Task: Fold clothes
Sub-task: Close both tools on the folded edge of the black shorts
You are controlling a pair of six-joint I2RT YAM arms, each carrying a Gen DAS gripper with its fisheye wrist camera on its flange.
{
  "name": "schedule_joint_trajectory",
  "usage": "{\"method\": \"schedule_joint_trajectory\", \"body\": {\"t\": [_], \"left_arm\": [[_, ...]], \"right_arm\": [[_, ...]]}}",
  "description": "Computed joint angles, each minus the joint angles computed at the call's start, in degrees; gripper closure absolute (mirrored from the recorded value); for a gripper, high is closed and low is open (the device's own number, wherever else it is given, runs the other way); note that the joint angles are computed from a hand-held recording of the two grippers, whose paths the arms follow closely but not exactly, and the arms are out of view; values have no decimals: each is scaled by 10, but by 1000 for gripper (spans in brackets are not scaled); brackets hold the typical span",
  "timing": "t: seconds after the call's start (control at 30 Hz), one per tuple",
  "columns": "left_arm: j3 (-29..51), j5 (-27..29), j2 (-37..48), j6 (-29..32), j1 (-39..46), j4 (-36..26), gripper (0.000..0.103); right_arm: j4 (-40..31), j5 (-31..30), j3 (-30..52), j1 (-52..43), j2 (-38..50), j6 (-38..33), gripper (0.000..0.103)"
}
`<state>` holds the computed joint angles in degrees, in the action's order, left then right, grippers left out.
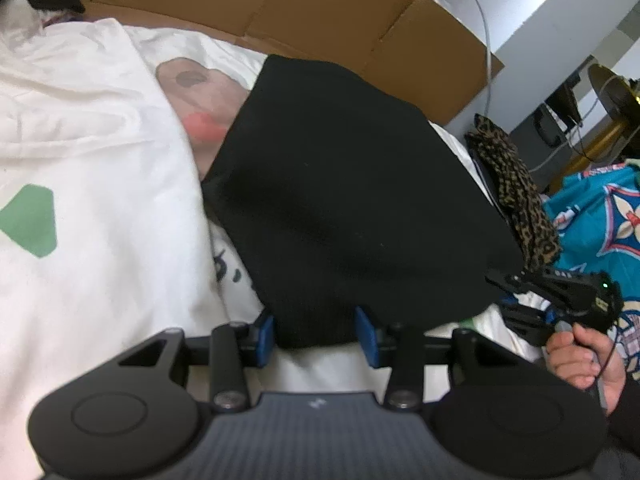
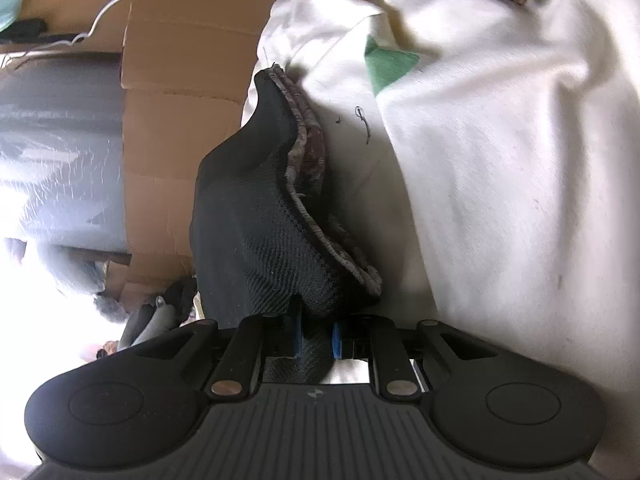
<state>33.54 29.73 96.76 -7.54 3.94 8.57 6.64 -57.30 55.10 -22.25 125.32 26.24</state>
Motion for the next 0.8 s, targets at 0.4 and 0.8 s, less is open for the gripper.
{"method": "schedule_joint_trajectory", "body": {"t": [0.4, 0.8], "left_arm": [[1, 0, -31, 26, 0, -36, 94], [0, 8, -163, 55, 11, -178, 95]], "right_arm": [[-1, 0, 4, 4, -8, 3, 93], [-63, -27, -20, 4, -66, -44, 94]]}}
